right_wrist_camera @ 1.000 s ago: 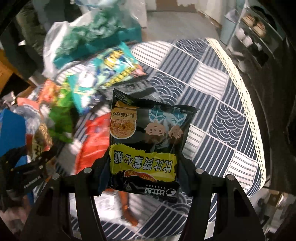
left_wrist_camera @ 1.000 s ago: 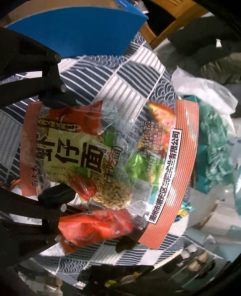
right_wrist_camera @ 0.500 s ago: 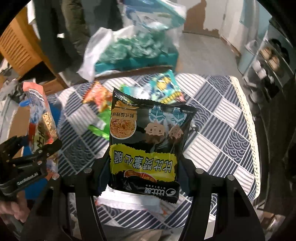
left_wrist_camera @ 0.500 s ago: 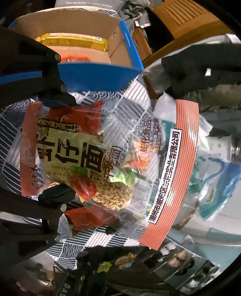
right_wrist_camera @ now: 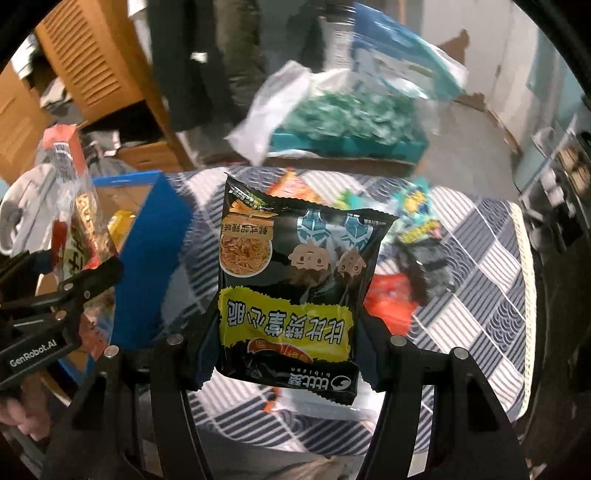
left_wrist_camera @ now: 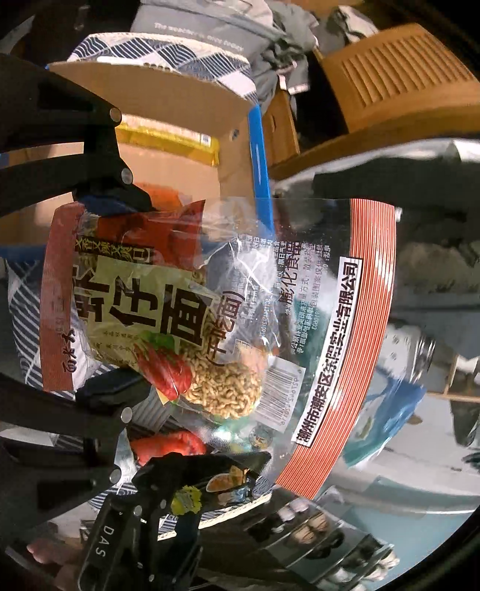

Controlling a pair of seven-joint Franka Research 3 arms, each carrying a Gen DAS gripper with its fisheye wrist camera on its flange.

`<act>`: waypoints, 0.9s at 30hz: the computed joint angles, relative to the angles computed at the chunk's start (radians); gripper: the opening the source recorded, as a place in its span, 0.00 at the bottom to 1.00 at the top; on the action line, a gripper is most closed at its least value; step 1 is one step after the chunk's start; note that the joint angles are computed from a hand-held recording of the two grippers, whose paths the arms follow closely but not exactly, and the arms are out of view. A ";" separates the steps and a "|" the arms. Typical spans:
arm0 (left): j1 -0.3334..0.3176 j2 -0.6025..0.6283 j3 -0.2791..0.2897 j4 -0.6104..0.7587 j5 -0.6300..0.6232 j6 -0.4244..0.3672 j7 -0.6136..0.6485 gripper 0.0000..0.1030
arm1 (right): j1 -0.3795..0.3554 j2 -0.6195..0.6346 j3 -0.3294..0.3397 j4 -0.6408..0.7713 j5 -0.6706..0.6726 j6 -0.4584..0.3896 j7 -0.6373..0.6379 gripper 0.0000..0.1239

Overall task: Organize snacks
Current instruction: 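Carry both packets over the box and release them inside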

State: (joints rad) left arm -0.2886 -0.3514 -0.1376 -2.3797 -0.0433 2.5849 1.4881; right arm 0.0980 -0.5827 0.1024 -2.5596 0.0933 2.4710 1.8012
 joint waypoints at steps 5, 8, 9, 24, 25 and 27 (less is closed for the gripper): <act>0.032 -0.035 0.023 -0.037 0.006 0.000 -0.015 0.67 | 0.041 0.051 0.016 0.048 0.015 0.007 -0.008 0.50; 0.050 -0.048 0.038 -0.054 0.006 0.005 -0.022 0.67 | 0.066 0.087 0.030 0.085 0.018 0.013 -0.006 0.50; 0.062 -0.059 0.042 -0.064 0.012 0.005 -0.029 0.67 | 0.074 0.100 0.034 0.098 0.017 0.016 -0.005 0.50; 0.184 -0.068 0.108 -0.107 0.041 -0.003 -0.036 0.67 | 0.206 0.332 0.045 0.302 0.067 0.035 -0.013 0.50; 0.191 -0.067 0.110 -0.110 0.041 -0.006 -0.035 0.67 | 0.217 0.350 0.043 0.317 0.079 0.035 -0.023 0.50; 0.206 -0.062 0.113 -0.113 0.045 -0.011 -0.039 0.67 | 0.232 0.383 0.044 0.344 0.084 0.028 -0.027 0.50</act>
